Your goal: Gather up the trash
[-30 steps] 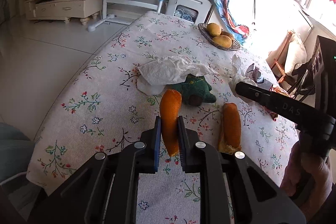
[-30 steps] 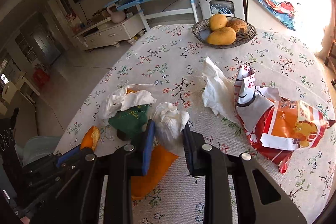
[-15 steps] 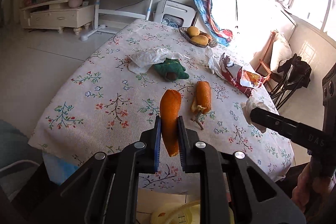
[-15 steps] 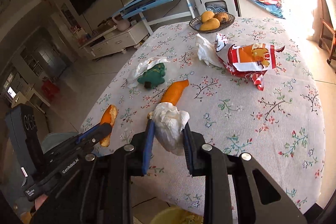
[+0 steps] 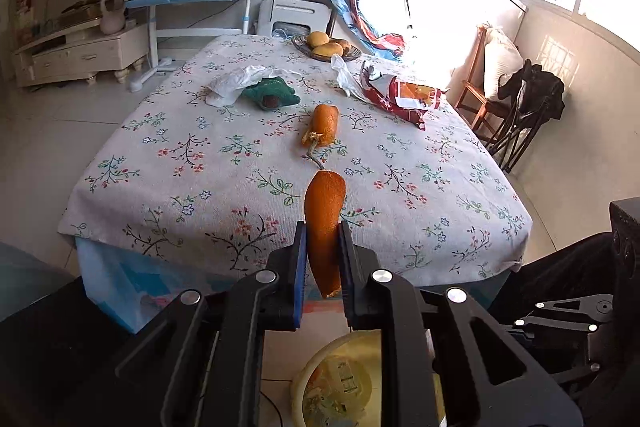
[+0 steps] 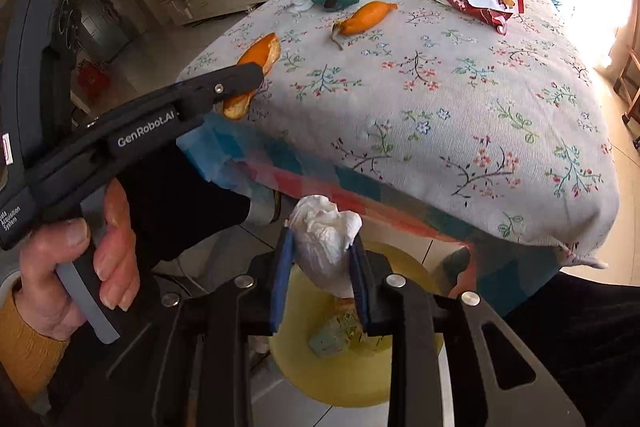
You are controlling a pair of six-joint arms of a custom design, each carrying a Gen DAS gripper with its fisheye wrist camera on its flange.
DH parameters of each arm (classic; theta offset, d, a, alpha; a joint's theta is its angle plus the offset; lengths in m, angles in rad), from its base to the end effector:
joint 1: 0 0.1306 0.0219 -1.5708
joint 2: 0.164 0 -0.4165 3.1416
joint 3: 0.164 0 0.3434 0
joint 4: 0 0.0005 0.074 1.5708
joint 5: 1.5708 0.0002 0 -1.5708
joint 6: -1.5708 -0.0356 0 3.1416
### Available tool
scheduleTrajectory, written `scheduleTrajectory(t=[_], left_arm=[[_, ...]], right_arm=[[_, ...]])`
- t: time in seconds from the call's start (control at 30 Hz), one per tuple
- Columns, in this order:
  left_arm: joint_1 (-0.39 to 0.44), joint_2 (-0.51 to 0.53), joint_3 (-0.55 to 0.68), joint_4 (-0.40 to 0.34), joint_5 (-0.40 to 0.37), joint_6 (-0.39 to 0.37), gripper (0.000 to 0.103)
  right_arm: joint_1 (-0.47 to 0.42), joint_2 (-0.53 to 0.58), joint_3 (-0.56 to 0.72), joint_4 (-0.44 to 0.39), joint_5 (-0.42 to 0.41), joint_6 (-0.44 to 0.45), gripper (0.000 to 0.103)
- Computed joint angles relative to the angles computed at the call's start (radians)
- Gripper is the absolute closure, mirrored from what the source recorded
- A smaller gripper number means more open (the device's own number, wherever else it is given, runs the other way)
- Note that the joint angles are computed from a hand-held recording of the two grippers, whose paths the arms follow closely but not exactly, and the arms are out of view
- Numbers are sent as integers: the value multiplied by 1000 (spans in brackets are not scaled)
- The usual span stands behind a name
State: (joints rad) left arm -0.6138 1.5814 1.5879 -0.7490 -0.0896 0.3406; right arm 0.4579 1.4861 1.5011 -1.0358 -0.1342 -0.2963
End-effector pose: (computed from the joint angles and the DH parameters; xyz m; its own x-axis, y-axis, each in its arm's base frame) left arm 0.4251 -0.2963 0.4688 -0.6946 0.0824 -0.7147 0.3053 0.9333 -0.1891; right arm 0.4064 0.2051 0.4577 -0.8776 -0.1099 -0.4666 -0.2557 0.9307 0.2617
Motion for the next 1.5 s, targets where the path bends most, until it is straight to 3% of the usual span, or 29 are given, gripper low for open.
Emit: scheduleTrajectory(t=[0.1,0.2,0.3,0.43,0.57,0.63,0.8,0.97,1.17,1.23,1.33,1.43,1.5], left_arm=[[-23,-10,-15,-22,14,-14,88],[-44,-13,-28,-53,36,-14,88],[-64,-13,-40,-78,62,-13,88],[-101,-5,-43,-118,75,-48,88],[-128,25,-26,-204,137,-105,88],[-142,43,-15,-251,135,-133,83],[-152,31,-25,-223,36,-136,47],[-115,-5,-48,-148,-59,-60,32],[-54,-11,-39,-125,-67,31,26],[-37,-7,-36,-123,-50,53,25],[-23,-3,-38,-119,-35,75,24],[-20,-1,-42,-118,-30,85,22],[-18,1,-44,-119,-27,87,21]], right_arm=[[26,-5,-24,-58,12,4,71],[23,-30,-54,-75,10,-36,58],[-8,-81,-82,-47,10,-98,50],[-57,-132,-78,6,77,-165,42],[-111,-142,-57,63,111,-180,36],[-126,-125,-26,76,115,-170,34],[-146,-4,96,87,135,-105,30],[-167,138,228,36,162,-53,30],[-192,315,391,-40,205,-23,28],[-192,342,416,-22,232,2,17],[-192,390,479,-34,245,34,9],[-201,459,601,-104,192,56,6],[-196,517,695,-165,233,107,6]])
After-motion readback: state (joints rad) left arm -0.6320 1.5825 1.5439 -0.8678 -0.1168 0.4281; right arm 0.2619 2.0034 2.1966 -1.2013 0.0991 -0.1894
